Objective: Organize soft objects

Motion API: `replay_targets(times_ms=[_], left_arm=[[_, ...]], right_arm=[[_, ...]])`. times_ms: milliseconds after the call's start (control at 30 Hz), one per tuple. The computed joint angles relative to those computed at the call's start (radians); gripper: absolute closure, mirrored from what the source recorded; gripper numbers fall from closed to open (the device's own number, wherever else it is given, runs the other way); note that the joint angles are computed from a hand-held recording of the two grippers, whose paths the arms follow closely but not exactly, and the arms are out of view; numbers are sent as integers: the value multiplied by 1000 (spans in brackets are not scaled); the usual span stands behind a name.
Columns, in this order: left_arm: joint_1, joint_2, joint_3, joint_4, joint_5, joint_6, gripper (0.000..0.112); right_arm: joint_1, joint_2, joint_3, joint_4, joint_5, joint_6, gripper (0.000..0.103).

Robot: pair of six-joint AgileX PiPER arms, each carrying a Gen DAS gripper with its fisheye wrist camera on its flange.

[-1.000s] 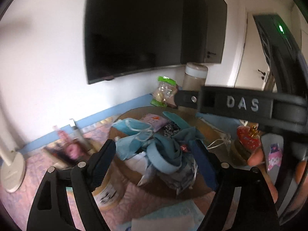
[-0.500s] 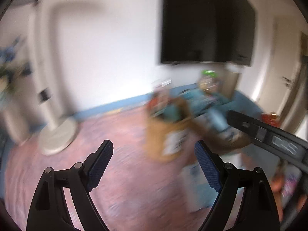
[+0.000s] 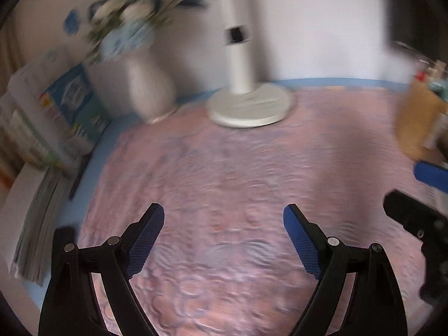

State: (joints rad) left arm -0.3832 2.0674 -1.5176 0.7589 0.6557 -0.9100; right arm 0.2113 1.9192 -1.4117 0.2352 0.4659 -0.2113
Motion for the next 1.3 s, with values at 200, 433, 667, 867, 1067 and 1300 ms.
replay_targets(times_ms=[200, 433, 667, 867, 1067, 1300], left_arm=[[44, 103, -76, 56, 20, -95, 26], [32, 185, -136, 38, -65, -35, 26], [7, 180, -135, -4, -37, -23, 26], [6, 159, -90, 54, -66, -119, 26], [13, 139, -49, 136, -81, -237, 26], [11, 118, -13, 238, -99, -340, 26]], right_arm=[[9, 162, -155, -109, 24, 115, 40], [7, 257, -234, -225, -11, 201, 40], [-5, 261, -212, -219, -11, 235, 23], [-26, 258, -201, -156, -3, 180, 22], [-27, 253, -186, -113, -30, 132, 22], [-33, 216, -125, -43, -101, 78, 18]])
